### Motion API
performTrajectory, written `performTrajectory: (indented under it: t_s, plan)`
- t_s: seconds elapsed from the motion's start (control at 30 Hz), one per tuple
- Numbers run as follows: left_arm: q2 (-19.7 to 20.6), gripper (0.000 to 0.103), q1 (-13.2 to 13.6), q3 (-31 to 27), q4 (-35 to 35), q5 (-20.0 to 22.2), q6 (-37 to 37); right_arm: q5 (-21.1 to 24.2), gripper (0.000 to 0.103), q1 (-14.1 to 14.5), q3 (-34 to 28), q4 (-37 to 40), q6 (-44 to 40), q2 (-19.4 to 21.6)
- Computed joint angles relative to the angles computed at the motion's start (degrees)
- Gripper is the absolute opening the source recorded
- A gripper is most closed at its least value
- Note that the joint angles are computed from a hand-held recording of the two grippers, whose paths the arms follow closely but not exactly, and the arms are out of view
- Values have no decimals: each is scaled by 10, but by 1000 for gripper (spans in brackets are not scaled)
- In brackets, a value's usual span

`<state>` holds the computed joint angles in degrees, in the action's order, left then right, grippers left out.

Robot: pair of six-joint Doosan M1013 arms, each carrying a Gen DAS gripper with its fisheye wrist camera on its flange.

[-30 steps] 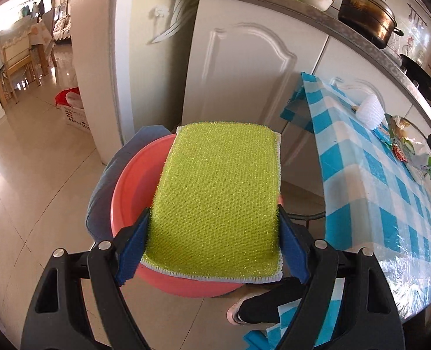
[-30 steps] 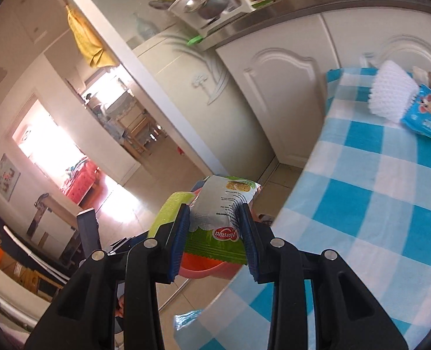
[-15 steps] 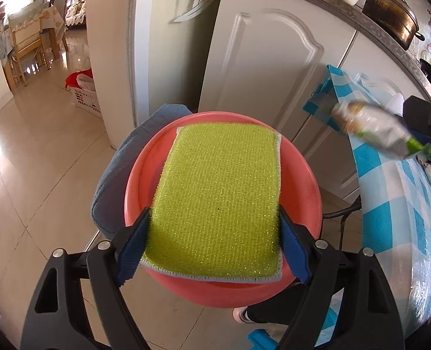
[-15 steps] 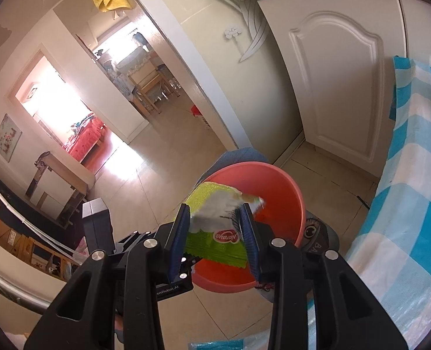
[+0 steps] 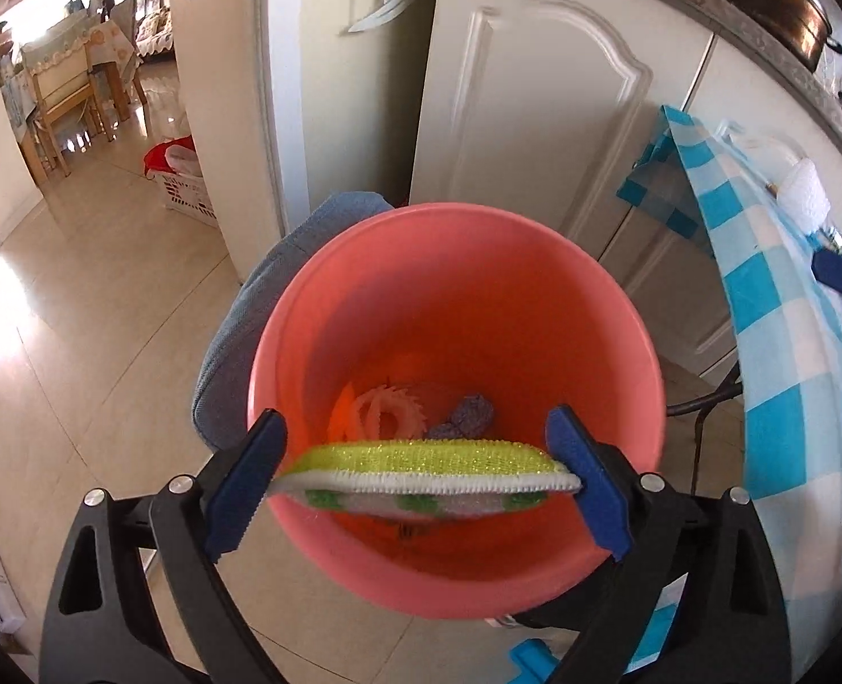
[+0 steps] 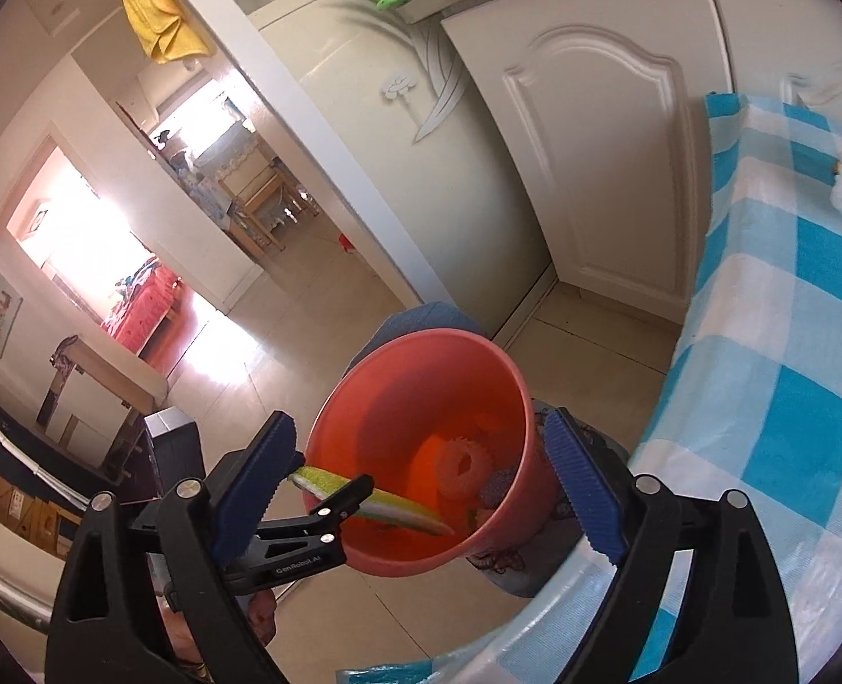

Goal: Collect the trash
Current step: 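Carry sponge and wrapper to the orange bucket and release both, then return both tools to the table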

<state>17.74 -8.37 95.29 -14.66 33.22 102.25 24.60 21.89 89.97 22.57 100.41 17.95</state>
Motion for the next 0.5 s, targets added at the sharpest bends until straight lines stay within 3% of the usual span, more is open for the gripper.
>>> performTrajectory:
  t_s: [0.13, 0.5]
  plan:
    - [-4, 93, 8, 1, -38, -6, 13, -28, 92, -5, 32, -28, 43, -24]
    - [-11, 93, 4, -3, -19, -14, -11, -95, 92, -19, 105, -27, 92, -74]
